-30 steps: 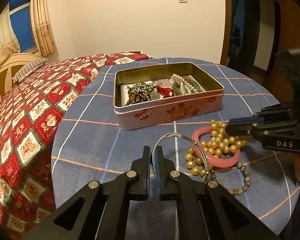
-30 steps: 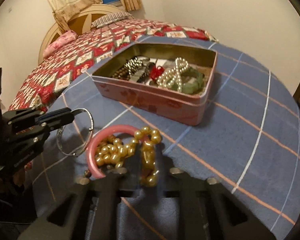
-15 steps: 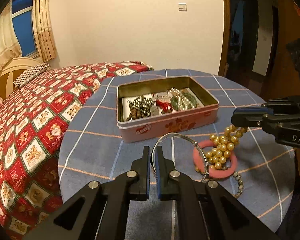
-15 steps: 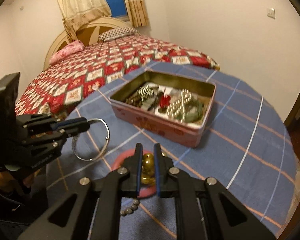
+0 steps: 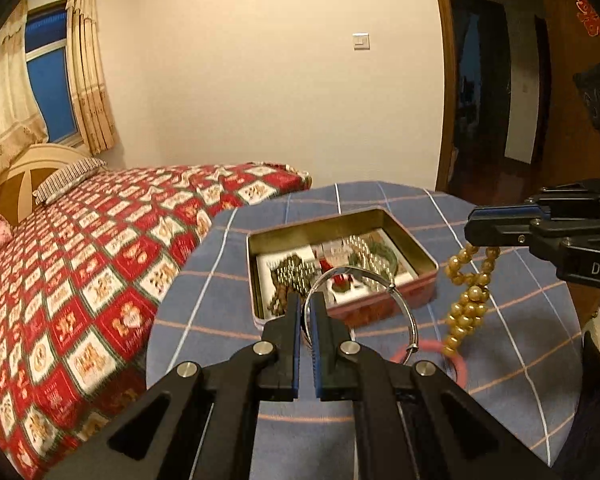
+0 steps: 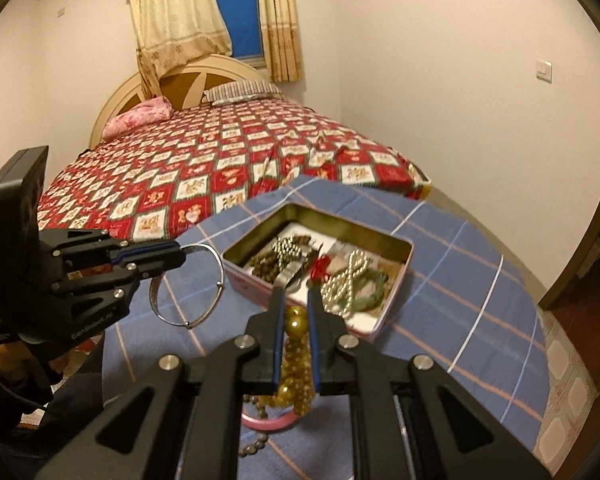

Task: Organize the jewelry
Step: 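Carry the silver bangle and gold bead bracelet into the tin and open both tools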

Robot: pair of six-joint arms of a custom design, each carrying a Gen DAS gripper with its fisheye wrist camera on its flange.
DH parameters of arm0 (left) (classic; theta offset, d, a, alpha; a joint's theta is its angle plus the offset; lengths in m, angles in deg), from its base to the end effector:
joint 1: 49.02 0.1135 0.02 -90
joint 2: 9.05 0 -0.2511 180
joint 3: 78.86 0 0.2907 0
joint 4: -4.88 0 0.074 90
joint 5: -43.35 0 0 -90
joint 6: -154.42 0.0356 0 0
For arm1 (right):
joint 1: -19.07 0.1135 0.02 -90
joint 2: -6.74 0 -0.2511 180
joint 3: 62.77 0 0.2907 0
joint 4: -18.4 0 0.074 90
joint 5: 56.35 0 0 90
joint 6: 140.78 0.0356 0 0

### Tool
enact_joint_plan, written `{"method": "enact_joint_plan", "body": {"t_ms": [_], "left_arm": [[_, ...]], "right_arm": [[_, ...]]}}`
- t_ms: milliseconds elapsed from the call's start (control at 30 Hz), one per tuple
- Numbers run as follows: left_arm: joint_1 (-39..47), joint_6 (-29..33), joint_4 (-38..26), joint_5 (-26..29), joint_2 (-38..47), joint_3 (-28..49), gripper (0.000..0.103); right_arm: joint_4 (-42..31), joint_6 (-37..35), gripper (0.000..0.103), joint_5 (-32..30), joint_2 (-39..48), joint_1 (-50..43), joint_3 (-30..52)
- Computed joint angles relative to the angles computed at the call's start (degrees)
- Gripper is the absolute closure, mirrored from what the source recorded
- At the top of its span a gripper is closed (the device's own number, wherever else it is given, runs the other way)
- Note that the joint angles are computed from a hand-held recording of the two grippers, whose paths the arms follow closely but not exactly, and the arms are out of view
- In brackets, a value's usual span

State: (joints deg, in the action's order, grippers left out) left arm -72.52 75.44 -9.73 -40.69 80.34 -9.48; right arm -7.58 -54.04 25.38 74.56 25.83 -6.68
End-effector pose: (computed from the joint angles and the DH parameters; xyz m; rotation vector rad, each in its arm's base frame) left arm 0.3475 -0.1551 0.2030 0.7038 2.0644 -0.2372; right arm 0.2936 0.0400 0.2201 -0.2732 2.2111 0.1943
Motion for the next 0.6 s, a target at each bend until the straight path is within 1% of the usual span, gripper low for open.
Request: {"method": "enact_joint_plan", "body": {"t_ms": [600], "left_arm": [[0.57,-0.12,-3.23,-0.92,9.52,12.41,0.1]], "right_arm": [[0.98,-2.47,0.09,0.25,10.11,-1.69,10.08]]}}
